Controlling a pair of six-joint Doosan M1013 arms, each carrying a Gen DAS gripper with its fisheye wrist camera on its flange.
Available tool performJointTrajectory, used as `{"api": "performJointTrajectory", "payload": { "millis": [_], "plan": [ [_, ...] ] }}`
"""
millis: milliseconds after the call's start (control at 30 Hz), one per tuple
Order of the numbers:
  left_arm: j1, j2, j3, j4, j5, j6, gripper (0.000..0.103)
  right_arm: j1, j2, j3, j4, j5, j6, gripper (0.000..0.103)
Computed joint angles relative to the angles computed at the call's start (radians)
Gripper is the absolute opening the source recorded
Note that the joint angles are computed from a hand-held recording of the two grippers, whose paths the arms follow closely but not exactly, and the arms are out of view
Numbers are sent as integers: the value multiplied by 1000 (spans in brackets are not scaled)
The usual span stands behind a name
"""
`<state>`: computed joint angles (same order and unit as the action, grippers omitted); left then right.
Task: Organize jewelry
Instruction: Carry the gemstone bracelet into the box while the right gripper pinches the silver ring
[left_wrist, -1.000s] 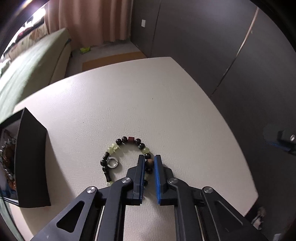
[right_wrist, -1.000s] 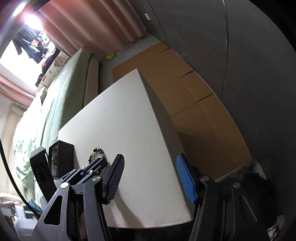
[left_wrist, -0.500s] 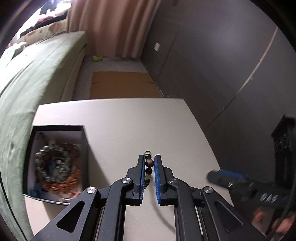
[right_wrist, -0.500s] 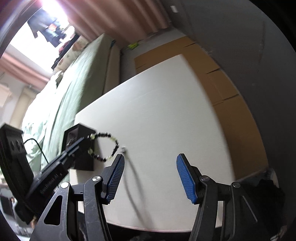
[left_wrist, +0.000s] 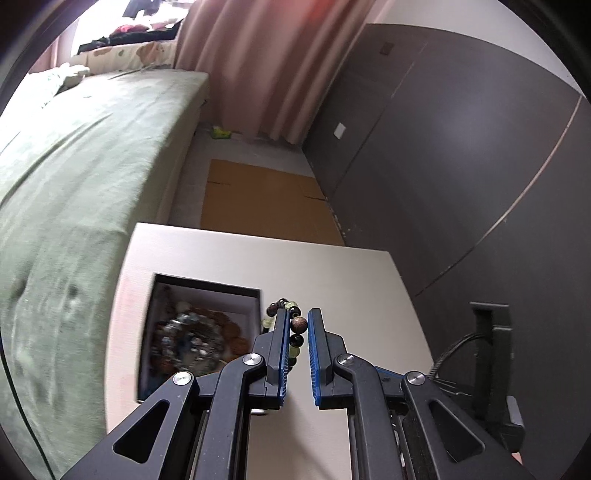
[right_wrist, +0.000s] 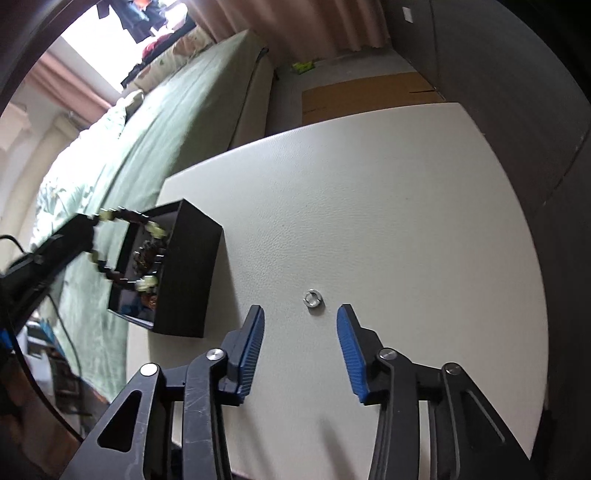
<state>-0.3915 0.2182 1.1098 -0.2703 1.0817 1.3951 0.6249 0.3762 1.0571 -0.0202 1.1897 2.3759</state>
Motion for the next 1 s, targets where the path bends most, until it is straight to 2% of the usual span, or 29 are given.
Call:
{"api": "performJointTrajectory", "payload": {
  "millis": [300,367,467,667,1000],
  "plan": [
    [37,6,-11,-15,6,-13,10,14,79,-103,-55,138,-33,28],
    [41,9,-15,-19,10,-12,10,19,95,-126,-74,175,-39,19],
    [44,11,-17,-22,16,-14,10,27,115,-160,-110,218,-57,15],
    [42,13,-17,-20,19,-6,10,31,119,-161,-122,223,-55,15],
    [44,44,-36,-15,72,-17,10,26,136,-190,-123,243,-68,15]
  ]
}}
